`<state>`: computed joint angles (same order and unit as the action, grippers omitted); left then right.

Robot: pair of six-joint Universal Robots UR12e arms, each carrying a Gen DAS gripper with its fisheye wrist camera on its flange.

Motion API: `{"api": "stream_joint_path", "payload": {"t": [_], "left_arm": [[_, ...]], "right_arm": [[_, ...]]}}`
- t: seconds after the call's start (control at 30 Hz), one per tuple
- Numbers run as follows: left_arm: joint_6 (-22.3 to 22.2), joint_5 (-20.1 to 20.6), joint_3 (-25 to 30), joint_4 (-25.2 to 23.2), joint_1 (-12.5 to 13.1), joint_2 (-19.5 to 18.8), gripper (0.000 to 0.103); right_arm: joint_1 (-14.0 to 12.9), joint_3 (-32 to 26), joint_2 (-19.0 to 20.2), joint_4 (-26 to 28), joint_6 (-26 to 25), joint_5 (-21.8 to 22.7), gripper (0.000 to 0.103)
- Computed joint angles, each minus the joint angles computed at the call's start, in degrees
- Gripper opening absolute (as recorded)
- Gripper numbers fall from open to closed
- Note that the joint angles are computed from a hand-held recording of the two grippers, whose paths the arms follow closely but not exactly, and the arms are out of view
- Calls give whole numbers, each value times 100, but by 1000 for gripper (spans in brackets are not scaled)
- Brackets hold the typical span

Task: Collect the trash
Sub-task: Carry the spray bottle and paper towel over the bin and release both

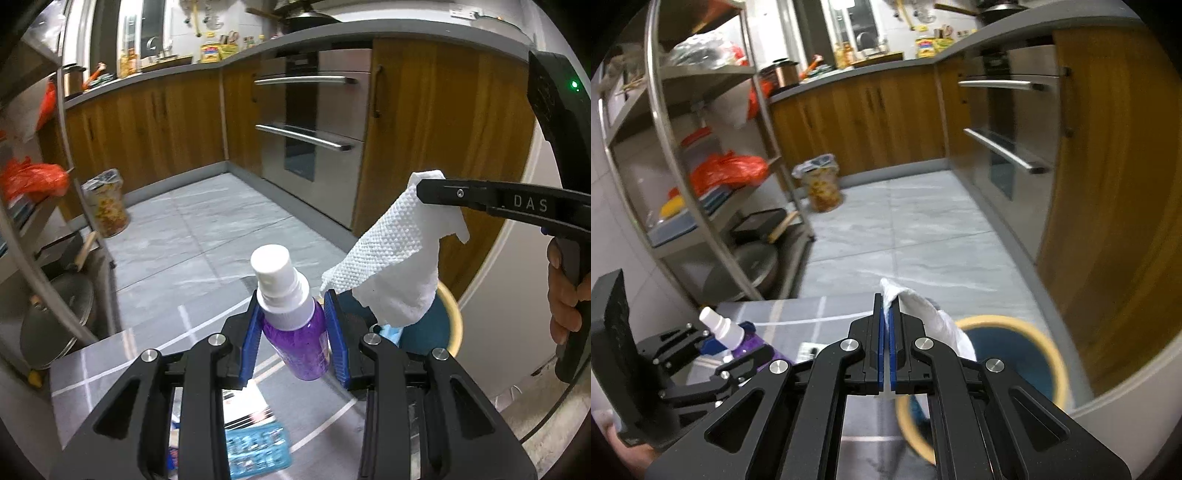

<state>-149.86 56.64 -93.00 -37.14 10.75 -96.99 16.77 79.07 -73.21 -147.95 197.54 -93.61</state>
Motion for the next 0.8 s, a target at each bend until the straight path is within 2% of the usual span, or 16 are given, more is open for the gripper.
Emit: {"api": "stream_joint_path", "payload": {"t": [0.23,0.4,0.6,0.8], "left_arm": [[227,-38,1,-130,-338,-91,33],[426,-11,-5,-316,-548,-190,33],[617,283,-104,-211,-790,-258,33],[719,574,-66,-311,-979,-417,33]], "right_arm": [[-261,427,-277,100,162,-229,3],[-415,565,-304,462,212,-312,3],[-586,664,-272,913,490,-198,3],[-586,587,-143,1311,341,-296,3]]}}
